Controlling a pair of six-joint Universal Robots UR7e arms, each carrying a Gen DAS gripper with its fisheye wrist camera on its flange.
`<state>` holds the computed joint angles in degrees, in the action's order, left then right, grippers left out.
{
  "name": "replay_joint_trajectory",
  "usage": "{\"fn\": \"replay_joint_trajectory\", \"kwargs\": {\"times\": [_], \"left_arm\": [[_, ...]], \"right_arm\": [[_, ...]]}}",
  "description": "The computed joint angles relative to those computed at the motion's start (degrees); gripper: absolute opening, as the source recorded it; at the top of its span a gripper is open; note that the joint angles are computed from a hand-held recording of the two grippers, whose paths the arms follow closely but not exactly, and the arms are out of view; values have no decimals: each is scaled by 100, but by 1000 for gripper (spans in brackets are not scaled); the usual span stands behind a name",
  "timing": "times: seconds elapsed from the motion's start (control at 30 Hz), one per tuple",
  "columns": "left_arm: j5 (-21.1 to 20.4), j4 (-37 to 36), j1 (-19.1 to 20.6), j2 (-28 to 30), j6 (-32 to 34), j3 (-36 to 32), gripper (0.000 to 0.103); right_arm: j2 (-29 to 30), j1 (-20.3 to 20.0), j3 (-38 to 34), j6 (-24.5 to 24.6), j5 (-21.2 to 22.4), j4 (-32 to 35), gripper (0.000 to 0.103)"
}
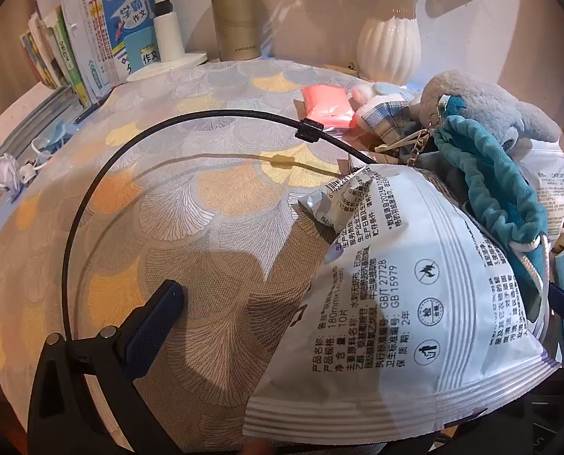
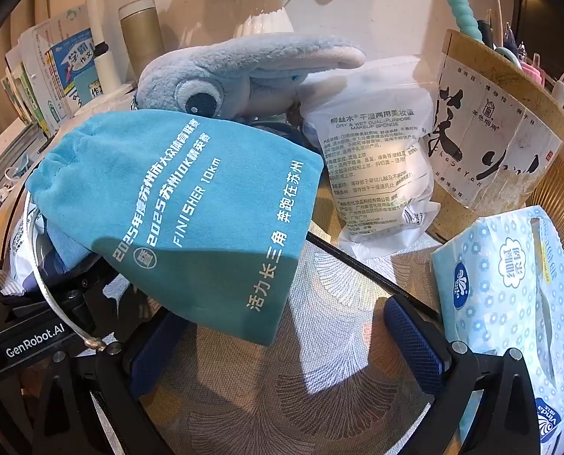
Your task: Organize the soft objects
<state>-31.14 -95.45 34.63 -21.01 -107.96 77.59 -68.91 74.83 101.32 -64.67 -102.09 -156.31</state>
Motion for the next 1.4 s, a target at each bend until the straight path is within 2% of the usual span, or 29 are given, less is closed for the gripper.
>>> {"fn": "replay_joint_trajectory", "kwargs": {"times": [1.4], "left_arm": [[-4,-76,1,-13,30,30,103]], "right_arm": [[2,4,10,-17,-11,-33,103]]}}
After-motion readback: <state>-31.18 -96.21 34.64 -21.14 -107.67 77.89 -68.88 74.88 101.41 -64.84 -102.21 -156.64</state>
